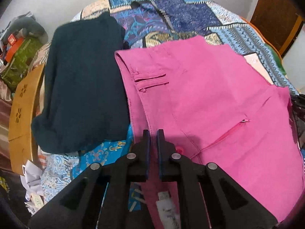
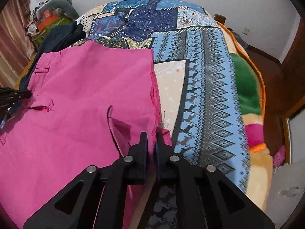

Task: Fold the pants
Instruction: 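Lift the trouser hems with both grippers and fold them toward the waistband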

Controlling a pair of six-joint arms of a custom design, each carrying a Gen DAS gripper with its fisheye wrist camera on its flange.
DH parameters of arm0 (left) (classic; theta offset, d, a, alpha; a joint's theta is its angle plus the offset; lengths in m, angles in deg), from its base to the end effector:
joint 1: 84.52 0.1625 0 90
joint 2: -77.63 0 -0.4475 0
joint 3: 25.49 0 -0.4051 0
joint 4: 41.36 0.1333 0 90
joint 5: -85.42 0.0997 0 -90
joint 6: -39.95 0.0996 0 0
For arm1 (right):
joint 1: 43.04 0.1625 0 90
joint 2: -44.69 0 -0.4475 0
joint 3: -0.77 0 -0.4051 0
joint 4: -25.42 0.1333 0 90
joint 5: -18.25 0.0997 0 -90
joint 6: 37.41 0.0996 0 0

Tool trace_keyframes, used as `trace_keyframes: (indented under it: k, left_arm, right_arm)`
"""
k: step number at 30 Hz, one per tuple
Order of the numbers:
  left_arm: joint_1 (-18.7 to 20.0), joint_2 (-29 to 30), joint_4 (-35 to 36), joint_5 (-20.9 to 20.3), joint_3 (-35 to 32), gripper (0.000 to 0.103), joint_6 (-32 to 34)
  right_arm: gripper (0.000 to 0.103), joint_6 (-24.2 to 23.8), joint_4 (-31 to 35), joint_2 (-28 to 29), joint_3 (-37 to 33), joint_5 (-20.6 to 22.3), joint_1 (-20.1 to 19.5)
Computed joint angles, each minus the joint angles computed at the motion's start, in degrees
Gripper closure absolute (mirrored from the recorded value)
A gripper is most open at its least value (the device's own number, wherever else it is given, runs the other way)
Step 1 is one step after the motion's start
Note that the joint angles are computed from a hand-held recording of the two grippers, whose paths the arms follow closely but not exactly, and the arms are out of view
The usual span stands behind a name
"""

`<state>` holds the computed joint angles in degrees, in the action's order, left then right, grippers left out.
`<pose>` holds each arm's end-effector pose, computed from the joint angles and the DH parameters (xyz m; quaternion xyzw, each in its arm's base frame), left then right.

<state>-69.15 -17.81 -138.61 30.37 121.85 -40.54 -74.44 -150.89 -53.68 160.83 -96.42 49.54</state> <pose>-0.1627 -0.2421 0.1611 0.0688 0.8870 -0.1932 0.4137 0.1031 -0.2509 0.2078 0.2805 -0.9134 0.1371 0.2610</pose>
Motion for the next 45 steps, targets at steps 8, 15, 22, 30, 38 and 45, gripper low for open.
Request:
trace_keyframes:
  k: [8, 15, 22, 30, 38, 45]
  left_arm:
    - [-5.6, -5.5, 9.3, 2.5, -2.9, 0.066, -4.2]
    - [-0.5, -4.7, 6.5, 8.4, -5.4, 0.060, -0.3]
    - [9.1, -1.5, -1.0, 11.2, -5.6, 0.060, 7.1]
    - [16.3, 0.1, -14.8, 11.9, -3.9, 0.060, 18.9]
    - [17.3, 2.6, -16.8, 14.3, -3.3, 0.079, 19.5]
    - [16.4, 1.2, -15.5, 15.0, -3.3, 0.095, 17.8]
  right_arm:
    - [0.057, 1.4, 7.2, -9.7, -2.4, 0.6, 5.4]
    - [0.044, 6.0, 7.2, -6.4, -6.8, 5.2, 9.2]
    - [0.042, 6.0, 1.5, 9.0, -11.6, 2.7, 9.2]
    - [0.042, 7.2, -1.1, 25.5, -19.0, -0.5, 6.8]
    - [0.046, 9.3, -5.0, 35.6, -22.5, -1.9, 5.6]
    - [0.099, 6.2, -11.7, 39.2, -21.2, -4.1, 7.0]
